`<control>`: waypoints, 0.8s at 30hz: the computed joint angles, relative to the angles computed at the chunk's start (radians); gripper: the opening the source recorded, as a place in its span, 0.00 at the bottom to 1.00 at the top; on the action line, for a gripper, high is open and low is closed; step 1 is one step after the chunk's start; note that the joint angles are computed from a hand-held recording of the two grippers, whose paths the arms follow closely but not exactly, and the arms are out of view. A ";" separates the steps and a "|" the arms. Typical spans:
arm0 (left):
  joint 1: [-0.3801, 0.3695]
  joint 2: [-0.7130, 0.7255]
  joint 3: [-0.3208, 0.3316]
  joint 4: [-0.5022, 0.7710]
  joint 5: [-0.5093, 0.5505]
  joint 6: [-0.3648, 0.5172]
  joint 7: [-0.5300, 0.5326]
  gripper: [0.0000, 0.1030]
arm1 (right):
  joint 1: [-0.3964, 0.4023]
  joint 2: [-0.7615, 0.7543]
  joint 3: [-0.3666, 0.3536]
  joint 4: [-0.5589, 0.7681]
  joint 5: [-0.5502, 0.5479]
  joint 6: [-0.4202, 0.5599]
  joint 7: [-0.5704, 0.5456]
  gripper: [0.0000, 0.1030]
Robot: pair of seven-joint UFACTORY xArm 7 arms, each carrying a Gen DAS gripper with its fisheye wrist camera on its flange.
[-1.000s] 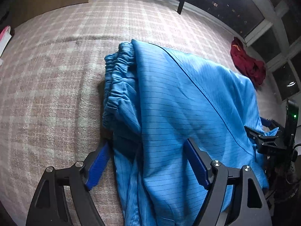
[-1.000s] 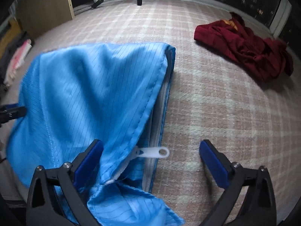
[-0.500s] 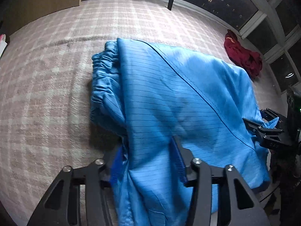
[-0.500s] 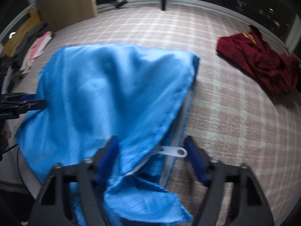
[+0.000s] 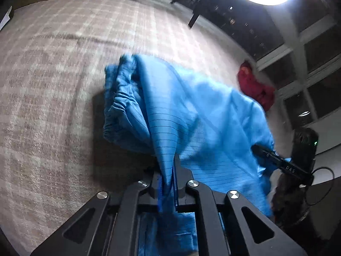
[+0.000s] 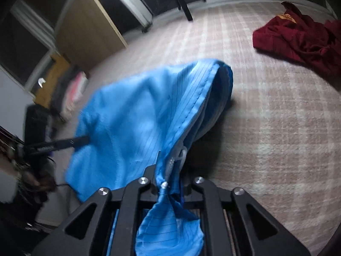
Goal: Fold clothes
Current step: 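Grasp the folded coat bundle with both tools, then carry the folded coat with both tools to the clothes stack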
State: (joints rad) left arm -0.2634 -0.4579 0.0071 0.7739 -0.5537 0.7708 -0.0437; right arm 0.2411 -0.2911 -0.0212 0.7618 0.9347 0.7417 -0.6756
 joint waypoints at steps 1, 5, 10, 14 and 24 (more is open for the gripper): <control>0.002 -0.002 -0.003 0.010 0.009 0.006 -0.006 0.05 | 0.007 -0.008 -0.010 0.002 0.045 -0.003 -0.021 0.09; 0.012 -0.028 -0.022 0.039 0.067 0.024 -0.022 0.05 | 0.016 -0.088 -0.001 -0.017 0.073 -0.016 -0.003 0.09; 0.021 -0.061 -0.020 0.085 0.130 0.046 -0.019 0.05 | 0.041 -0.151 -0.031 -0.006 0.058 0.012 0.024 0.09; 0.041 -0.067 0.016 0.129 0.145 0.051 0.002 0.05 | 0.065 -0.165 -0.042 0.045 0.075 0.037 0.036 0.09; 0.155 -0.083 0.165 0.254 0.200 0.110 0.187 0.04 | 0.180 0.049 0.131 0.363 -0.006 -0.163 0.215 0.09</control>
State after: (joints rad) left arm -0.1081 -0.5404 0.1718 1.0278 -0.3534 0.8807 0.1432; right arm 0.4211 -0.2418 0.1093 1.1245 0.9286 0.5789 -0.4608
